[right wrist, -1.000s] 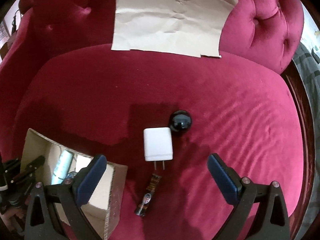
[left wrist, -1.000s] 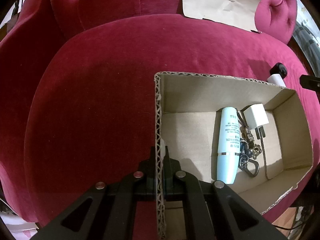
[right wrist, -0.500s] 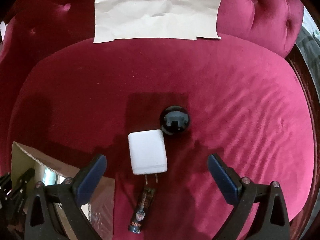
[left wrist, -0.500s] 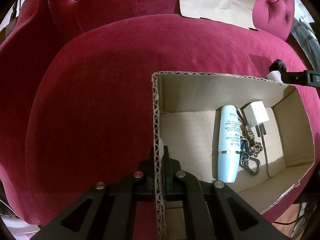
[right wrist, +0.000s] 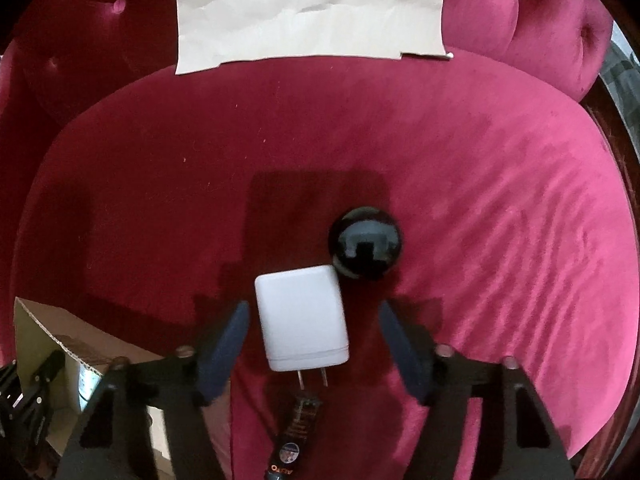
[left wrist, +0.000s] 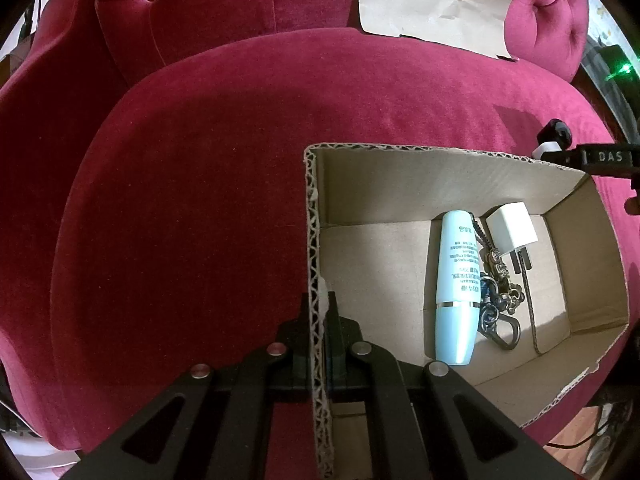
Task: Organize rigid objects
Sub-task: 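Lower the right gripper onto the larger white charger and grasp it, then lift the white charger with the right gripper and carry it over the box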
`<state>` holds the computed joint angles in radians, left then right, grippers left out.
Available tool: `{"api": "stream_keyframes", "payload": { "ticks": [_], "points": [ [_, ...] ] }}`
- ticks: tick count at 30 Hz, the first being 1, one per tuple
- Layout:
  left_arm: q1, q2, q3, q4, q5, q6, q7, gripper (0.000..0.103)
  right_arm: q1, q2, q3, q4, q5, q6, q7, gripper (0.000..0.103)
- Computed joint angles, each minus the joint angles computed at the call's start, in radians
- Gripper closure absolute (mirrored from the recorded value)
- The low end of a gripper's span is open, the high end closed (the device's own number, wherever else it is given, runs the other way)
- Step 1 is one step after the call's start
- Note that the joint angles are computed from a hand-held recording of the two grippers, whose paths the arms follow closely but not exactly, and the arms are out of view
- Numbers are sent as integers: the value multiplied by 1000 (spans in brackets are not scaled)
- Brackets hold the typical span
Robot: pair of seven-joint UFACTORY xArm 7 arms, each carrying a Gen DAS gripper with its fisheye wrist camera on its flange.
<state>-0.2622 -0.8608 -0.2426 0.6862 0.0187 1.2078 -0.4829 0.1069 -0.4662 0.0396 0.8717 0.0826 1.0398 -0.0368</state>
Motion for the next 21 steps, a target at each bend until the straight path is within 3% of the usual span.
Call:
{"api": "stream_keyframes", "payload": {
  "ticks": [2,21],
  "points": [
    [0,1,0,-1,1,-2,0,99,7,2,-5,-1,17,1,-7,56],
    [2,-4,7,-2,-5,-1,-3,99,1,-100,-11,-7,7,42,-31,57]
  ]
}}
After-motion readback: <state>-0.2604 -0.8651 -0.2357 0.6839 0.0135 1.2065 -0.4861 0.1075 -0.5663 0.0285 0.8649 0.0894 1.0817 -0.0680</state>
